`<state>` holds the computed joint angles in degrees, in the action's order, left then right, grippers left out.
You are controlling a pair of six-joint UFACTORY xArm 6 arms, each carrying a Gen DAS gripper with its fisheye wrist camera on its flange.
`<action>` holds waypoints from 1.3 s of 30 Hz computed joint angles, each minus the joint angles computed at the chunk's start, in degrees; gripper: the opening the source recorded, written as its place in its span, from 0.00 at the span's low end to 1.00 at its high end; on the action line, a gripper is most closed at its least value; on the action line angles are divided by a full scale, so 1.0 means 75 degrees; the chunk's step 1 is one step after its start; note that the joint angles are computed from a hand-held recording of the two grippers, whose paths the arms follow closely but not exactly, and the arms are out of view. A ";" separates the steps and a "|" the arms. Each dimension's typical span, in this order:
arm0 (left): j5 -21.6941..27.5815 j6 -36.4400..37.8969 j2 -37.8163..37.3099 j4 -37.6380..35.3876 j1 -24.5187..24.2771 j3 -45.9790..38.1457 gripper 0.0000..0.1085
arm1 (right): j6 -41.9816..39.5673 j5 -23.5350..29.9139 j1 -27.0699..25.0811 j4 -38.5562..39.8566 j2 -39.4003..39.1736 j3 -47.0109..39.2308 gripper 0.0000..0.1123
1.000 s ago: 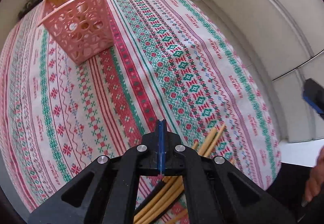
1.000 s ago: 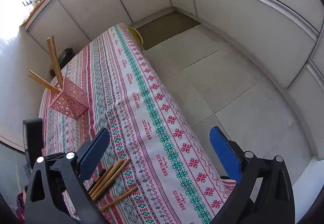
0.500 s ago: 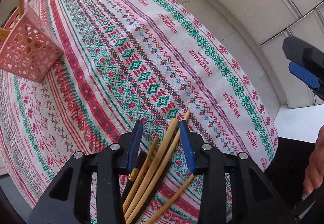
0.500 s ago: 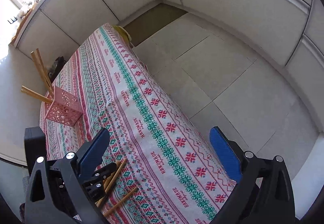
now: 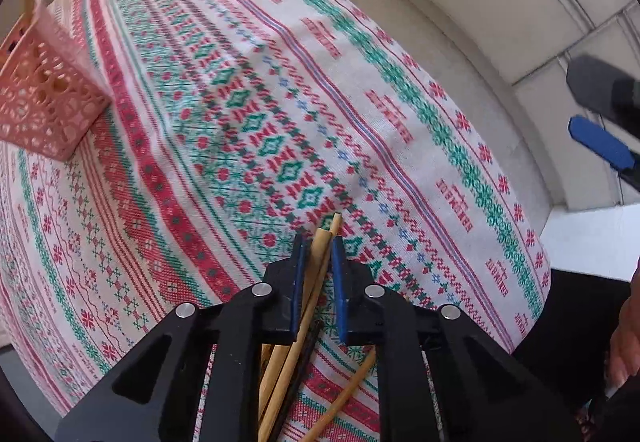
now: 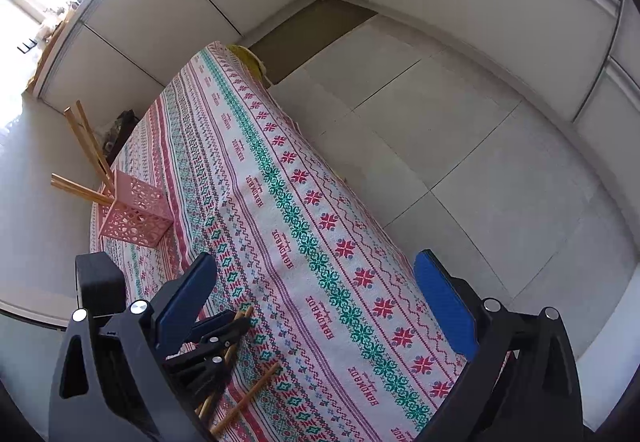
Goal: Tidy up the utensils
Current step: 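Grasp a chopstick with the right gripper while the left gripper holds its chopstick, then carry both chopsticks over the pink basket and lower them in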
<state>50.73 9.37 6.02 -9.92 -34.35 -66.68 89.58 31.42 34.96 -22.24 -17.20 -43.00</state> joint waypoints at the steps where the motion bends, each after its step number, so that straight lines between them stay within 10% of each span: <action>1: -0.0458 -0.0252 -0.0229 -0.0078 0.0116 0.0301 0.09 | -0.0086 -0.0017 0.0027 0.0080 0.0071 -0.0045 0.86; 9: -0.1674 0.0125 -0.2094 -0.2689 0.1555 0.1949 0.08 | -0.0936 -0.0513 0.0445 0.0717 0.1106 -0.0822 0.86; 16: -0.1802 0.1915 -0.3609 -0.4732 0.2270 0.2837 0.08 | -0.2284 0.0983 0.0920 0.2131 0.2586 -0.2487 0.81; 25: -0.0753 0.2825 -0.4958 -0.5205 0.3504 0.2953 0.07 | -0.1991 0.2920 0.1011 0.2768 0.4364 -0.4793 0.49; 29: -0.0599 0.2878 -0.5208 -0.5277 0.3738 0.2883 0.07 | -0.1653 0.4191 0.1390 0.1819 0.5256 -0.6239 0.13; 39: -0.0693 0.2932 -0.5599 -0.5495 0.3982 0.3009 0.06 | -0.1072 0.1083 0.1465 0.1160 0.3629 -0.3951 0.06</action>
<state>45.53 31.36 -35.97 -51.13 -4.48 -44.11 81.54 39.54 45.95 -13.54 10.02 -72.63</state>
